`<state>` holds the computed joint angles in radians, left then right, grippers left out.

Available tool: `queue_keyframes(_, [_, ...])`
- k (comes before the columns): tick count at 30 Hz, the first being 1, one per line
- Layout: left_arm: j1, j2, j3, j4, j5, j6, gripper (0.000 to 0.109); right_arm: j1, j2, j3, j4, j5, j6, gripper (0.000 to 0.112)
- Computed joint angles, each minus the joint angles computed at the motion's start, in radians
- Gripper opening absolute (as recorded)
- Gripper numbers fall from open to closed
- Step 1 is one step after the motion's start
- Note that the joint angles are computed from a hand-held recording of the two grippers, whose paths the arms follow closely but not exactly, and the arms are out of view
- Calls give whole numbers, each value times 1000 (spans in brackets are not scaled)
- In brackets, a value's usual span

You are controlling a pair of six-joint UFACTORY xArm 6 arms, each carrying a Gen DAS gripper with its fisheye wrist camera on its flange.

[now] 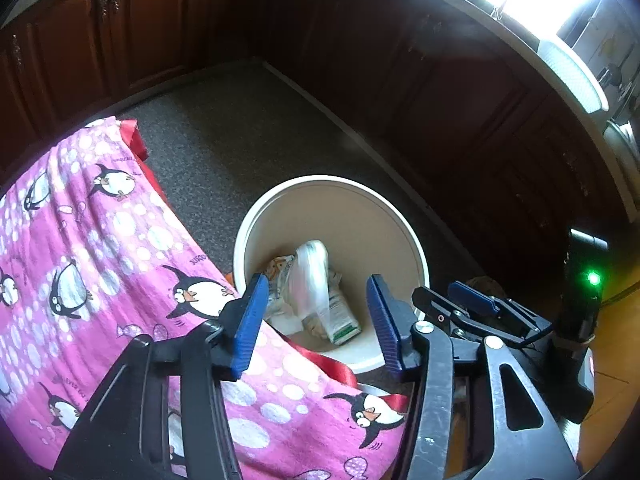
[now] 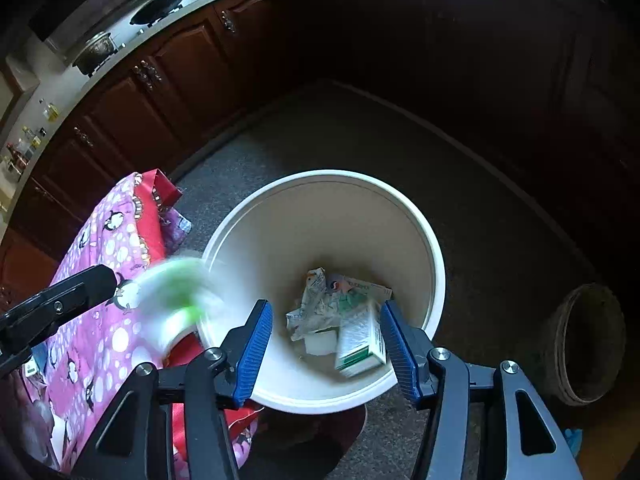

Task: Collect trash
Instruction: 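Open both tools to drop the packet and box into the bucket, then move both open tools back over the bedspread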

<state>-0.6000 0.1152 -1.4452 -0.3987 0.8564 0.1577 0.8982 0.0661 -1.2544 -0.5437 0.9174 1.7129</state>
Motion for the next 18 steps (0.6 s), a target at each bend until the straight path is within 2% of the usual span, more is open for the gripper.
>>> queue_keyframes(8, [22,-67,54,-5,3,23,51,23,12,-32,-6,8,7,59])
queue_keyframes(18, [83,-199,158,26,8,47,51,70,95,-191,-37,51,-43,64])
